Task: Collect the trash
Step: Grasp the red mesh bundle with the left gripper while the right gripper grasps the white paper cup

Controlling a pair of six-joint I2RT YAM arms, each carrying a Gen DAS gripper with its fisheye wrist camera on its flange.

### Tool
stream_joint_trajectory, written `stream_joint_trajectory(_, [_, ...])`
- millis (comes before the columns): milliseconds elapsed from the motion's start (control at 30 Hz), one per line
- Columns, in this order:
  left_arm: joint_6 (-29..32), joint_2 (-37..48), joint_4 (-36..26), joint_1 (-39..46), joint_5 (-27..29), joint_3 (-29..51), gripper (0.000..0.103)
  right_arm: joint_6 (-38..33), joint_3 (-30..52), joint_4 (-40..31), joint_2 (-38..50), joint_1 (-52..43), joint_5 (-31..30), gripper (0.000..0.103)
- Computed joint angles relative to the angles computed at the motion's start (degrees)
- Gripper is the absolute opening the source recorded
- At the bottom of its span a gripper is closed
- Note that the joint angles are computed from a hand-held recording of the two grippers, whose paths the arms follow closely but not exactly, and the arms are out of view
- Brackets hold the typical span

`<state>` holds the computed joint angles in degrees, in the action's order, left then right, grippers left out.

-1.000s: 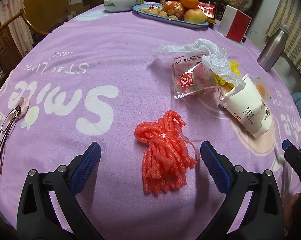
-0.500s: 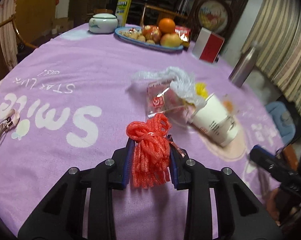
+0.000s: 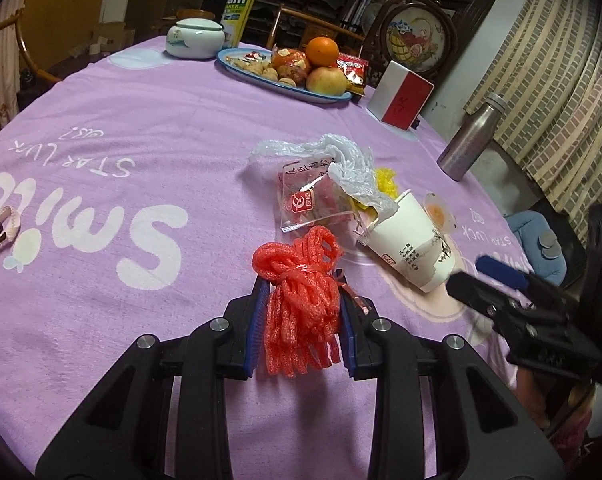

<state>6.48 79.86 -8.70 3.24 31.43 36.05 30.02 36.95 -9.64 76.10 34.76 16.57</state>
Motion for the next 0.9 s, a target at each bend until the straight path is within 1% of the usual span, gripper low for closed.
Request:
stream_joint_trajectory(167, [0.54,2.69,-2.18,1.42,3.30,2.07,0.033,-3.65,6.56,-1.72,7.46,-0.78,0.70,0.087])
stream_joint_trajectory(267, [1.46,4.87,-4.34,2.21,5.38,3.84,0.033,-4.30,8.08,-0.84,10.89,-1.59,-0.31,0.088])
stream_joint_trajectory(367, [2.41,6.05,-6.06,2.68,6.89,4.96,0.033,-4.89,9.44,-0.57,13.72,-1.63,1.30,0.088])
stream_joint_trajectory(467, [2.98,5.73,-6.32,2.48,7.04,4.82,0.033,-5.28,10.42,-0.86,15.66,-2.53,0.74,0.088])
stream_joint_trajectory(533, [3.23,5.61,-6.33,2.23,6.93,4.77,0.033,-5.13,9.98,0.06,15.78,-3.71,-0.47,0.088])
stream_joint_trajectory(633, [3.32,6.18,-6.71,1.85,7.14,5.32,0.033,-4.57,9.27,0.41,15.54,-4.97,-0.38,0.088])
stream_joint_trajectory(700, [3.36,6.81,-6.89,1.79,7.51,5.70,0.033,-4.51,8.04,1.86,14.59,-5.49,-1.18,0.077])
stream_joint_trajectory(733, [3.54,7.22,-7.24,1.87,8.00,6.03,0.033,-4.36,7.18,2.87,13.73,-5.20,-0.16,0.077])
stream_joint_trajectory(833, [3.91,7.68,-7.69,2.06,8.93,6.40,0.033,-4.26,3.36,6.81,9.33,-1.92,7.88,0.076])
stream_joint_trajectory(900, [4.07,7.41,-7.45,2.45,9.54,6.19,0.033,-4.13,2.05,8.16,7.68,-0.88,9.42,0.076])
